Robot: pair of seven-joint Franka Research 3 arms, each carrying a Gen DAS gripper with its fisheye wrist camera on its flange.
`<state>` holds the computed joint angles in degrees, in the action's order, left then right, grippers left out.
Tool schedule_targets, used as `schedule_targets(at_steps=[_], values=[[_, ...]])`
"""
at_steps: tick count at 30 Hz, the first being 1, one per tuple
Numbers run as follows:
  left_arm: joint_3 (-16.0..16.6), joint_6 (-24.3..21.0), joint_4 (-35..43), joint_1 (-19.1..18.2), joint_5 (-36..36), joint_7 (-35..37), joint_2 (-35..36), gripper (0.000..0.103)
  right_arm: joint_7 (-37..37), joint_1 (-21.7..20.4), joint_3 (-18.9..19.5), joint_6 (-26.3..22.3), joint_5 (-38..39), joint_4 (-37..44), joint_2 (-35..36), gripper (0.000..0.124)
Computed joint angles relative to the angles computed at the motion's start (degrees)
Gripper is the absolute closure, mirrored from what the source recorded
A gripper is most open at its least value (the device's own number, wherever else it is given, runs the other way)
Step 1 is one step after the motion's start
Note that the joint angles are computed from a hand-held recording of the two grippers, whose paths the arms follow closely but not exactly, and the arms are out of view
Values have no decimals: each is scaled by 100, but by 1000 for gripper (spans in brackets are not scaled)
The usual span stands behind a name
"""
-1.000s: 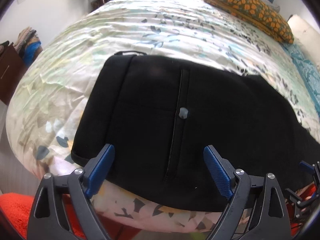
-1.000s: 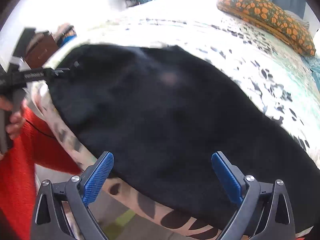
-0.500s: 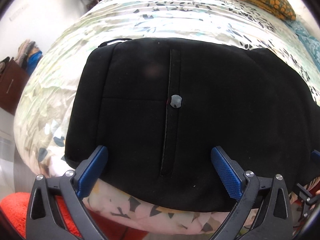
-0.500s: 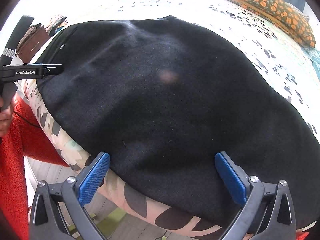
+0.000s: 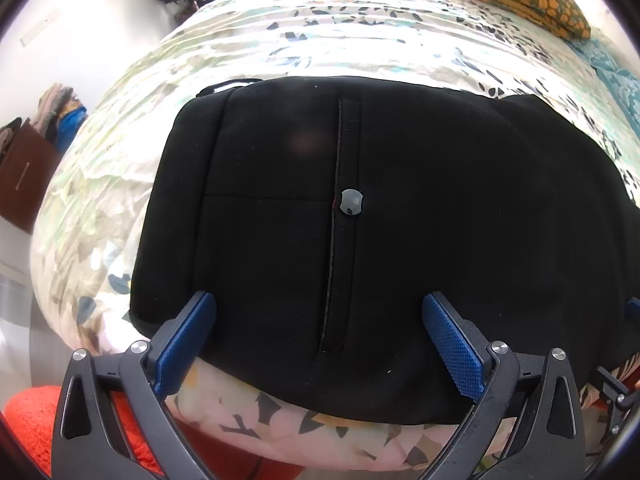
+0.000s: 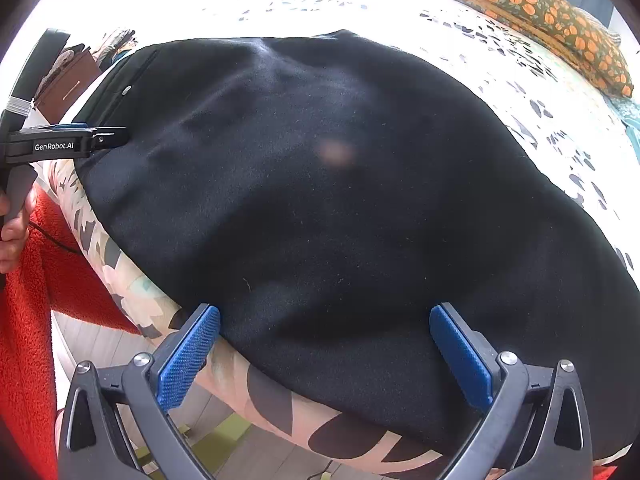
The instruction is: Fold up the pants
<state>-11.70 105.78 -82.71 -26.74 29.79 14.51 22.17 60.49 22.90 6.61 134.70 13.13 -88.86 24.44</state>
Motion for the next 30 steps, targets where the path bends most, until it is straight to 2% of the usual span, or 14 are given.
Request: schedule_targets(at_steps=[3, 5, 8, 10, 12, 13, 16, 18, 20, 22, 24, 26, 30], values=[[-3, 68, -60, 18, -19, -5, -38, 1, 9, 5, -4, 15, -7, -4, 1, 21], [-8, 270, -259, 57, -15, -56, -163, 1, 2, -4, 2, 34, 16, -16, -4, 21], [-16, 522, -519, 78, 66, -252, -356, 1, -100, -48, 41, 253, 130, -195, -81, 21], [-20, 536, -586, 24, 246, -425, -445, 3, -196, -80, 64, 413, 211, -351, -162, 21], [-34, 652, -657, -38, 506, -576, -532, 3, -114, -105, 49, 160, 252, -179, -158, 21], [-38, 716, -660, -82, 680, -661, -557, 3, -152, -207, 109, 130, 503, -142, -188, 21], [-58, 1006, -514, -211, 1218, -710, -499, 3, -411, -526, 252, 503, 1412, -168, -314, 21], [-83, 1086, -208, -256, 1274, -412, -270, 3, -95, -565, 101, 439, 1427, 160, -147, 21], [-121, 1002, 274, -250, 933, 124, 127, 3, 541, -593, -149, 362, 1235, 504, 91, 21], [-120, 560, 920, -293, 454, 653, 645, 3, 1332, -703, -406, 67, 1013, 960, 436, 21], [58, -5, 1578, -566, 460, 875, 1094, 2, 2173, -846, -670, -306, 708, 1430, 794, 21], [194, -303, 2130, -701, 391, 1029, 1376, 2, 2703, -1108, -814, -369, 572, 1699, 1026, 21], [343, -266, 2136, -772, 300, 855, 1272, 3, 3258, -1869, -942, -156, 597, 2395, 1497, 21]])
